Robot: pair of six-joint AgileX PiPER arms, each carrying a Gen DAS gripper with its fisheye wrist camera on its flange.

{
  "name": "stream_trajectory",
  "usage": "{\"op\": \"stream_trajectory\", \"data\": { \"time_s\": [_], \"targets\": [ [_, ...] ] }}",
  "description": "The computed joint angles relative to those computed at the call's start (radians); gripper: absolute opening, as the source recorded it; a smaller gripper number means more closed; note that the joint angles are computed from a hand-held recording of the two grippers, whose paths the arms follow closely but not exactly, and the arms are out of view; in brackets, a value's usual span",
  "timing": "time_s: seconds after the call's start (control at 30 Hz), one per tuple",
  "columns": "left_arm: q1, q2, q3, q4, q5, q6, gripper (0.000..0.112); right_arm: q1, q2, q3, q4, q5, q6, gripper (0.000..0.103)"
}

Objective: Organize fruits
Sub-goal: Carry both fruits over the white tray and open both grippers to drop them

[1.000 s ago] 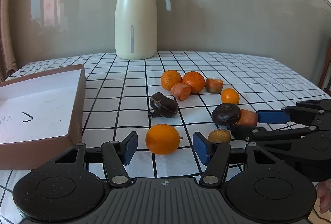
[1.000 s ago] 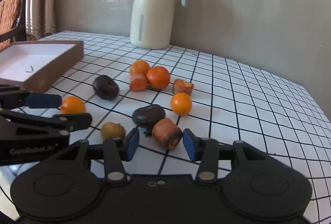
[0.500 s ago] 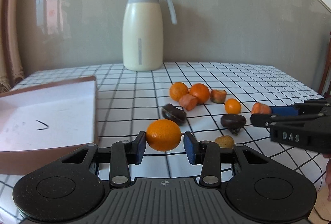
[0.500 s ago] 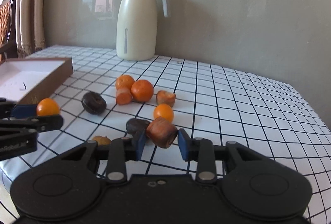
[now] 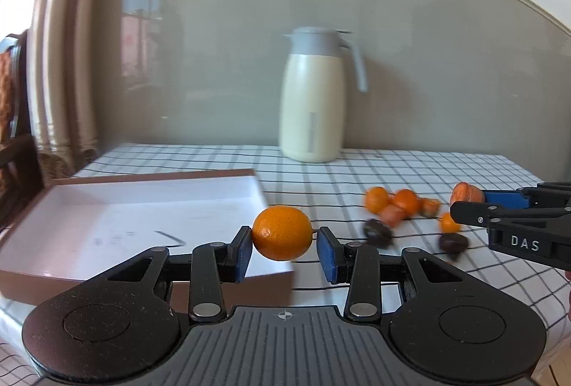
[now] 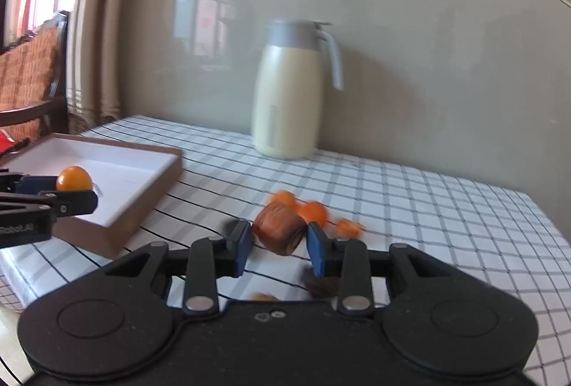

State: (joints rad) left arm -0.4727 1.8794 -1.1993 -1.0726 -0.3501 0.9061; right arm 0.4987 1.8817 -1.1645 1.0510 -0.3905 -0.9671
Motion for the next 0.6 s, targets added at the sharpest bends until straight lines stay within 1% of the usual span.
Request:
{"op": "stream_trajectory", "data": {
  "time_s": [0.2, 0.43, 0.6],
  "targets": [
    [0.084, -0.067, 0.091, 0.076, -0.03, -0.086, 0.04, 0.061, 0.064, -0.123, -0.003, 0.021, -0.024, 0.025],
    [0.187, -0.133, 0.173, 0.153, -0.043, -0.166, 0.04, 0.121, 0.155, -0.282, 0.083, 0.084, -0.154, 0.025],
    [0.252, -0.147, 0.19, 0.174, -0.037, -0.176, 0.04, 0.148, 0.215, -0.389, 0.202, 0.124, -0.3, 0.025]
  ]
}}
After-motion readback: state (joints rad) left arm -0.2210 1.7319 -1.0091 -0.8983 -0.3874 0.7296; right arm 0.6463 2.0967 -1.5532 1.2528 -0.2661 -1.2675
